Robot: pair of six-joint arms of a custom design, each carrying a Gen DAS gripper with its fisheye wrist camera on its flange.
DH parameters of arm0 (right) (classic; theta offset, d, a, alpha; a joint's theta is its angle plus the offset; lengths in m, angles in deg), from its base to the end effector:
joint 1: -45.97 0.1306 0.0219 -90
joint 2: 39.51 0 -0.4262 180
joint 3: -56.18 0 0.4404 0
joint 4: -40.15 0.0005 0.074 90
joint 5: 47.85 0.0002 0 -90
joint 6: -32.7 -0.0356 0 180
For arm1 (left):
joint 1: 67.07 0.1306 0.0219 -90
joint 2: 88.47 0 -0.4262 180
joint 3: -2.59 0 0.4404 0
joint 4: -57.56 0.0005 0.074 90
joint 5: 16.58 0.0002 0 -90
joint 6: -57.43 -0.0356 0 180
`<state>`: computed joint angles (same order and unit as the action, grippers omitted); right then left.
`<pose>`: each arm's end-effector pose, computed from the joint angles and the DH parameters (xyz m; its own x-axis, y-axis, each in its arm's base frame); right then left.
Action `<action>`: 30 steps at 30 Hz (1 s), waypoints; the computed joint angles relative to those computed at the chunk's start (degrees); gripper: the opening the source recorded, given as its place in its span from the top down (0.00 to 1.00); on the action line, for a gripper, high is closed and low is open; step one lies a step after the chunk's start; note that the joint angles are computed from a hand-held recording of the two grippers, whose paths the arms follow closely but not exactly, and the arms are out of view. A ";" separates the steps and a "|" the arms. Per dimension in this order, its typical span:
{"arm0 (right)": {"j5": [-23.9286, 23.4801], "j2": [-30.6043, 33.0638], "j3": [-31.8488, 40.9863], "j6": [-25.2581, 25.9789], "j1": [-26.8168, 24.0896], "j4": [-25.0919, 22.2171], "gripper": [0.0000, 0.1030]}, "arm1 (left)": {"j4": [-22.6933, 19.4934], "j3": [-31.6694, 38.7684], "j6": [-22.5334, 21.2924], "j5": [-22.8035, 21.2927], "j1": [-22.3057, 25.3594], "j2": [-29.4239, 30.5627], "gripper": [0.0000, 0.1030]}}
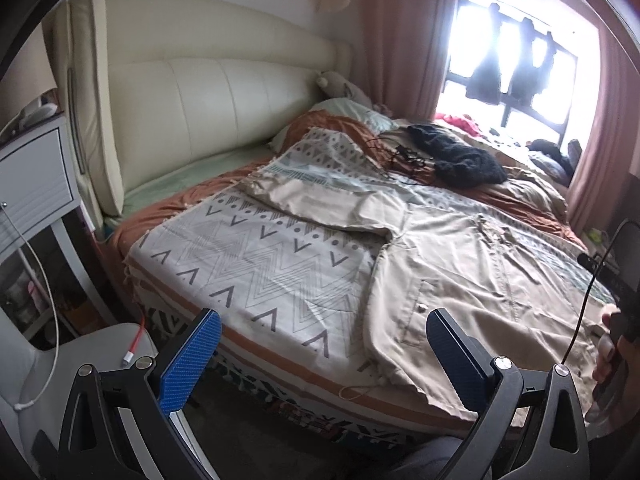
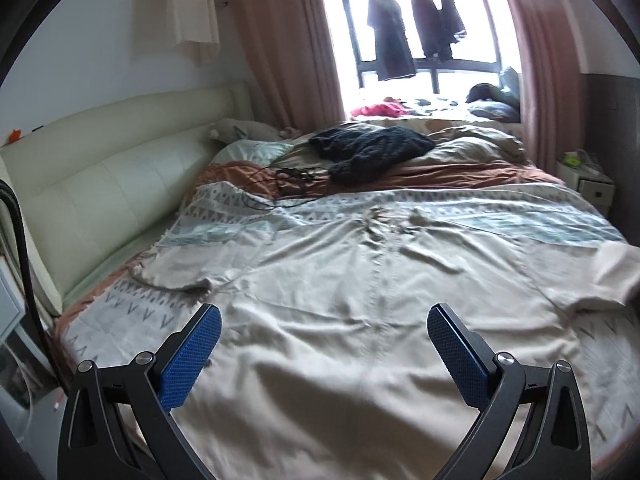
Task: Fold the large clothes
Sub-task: 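Move the left tool to the beige jacket's sleeve and close on it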
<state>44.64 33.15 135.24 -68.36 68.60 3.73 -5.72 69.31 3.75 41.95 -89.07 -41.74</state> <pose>0.3952 0.1625 0.5315 -0.5203 -0.0093 -0.8539 -0.2546 0.9561 0.1448 0.2103 -0.0654 0.5198 -0.4928 -0.3457 -0.7985 -0.4030 0.9040 -0.1427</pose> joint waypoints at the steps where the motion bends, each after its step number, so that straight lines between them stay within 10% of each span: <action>1: -0.73 1.56 1.03 0.13 0.20 0.41 0.00 | -0.16 0.14 0.27 0.03 0.32 0.43 0.00; 30: -9.21 24.95 12.48 -0.65 -5.66 -5.69 0.00 | 19.52 4.90 -4.31 25.61 23.97 28.85 0.07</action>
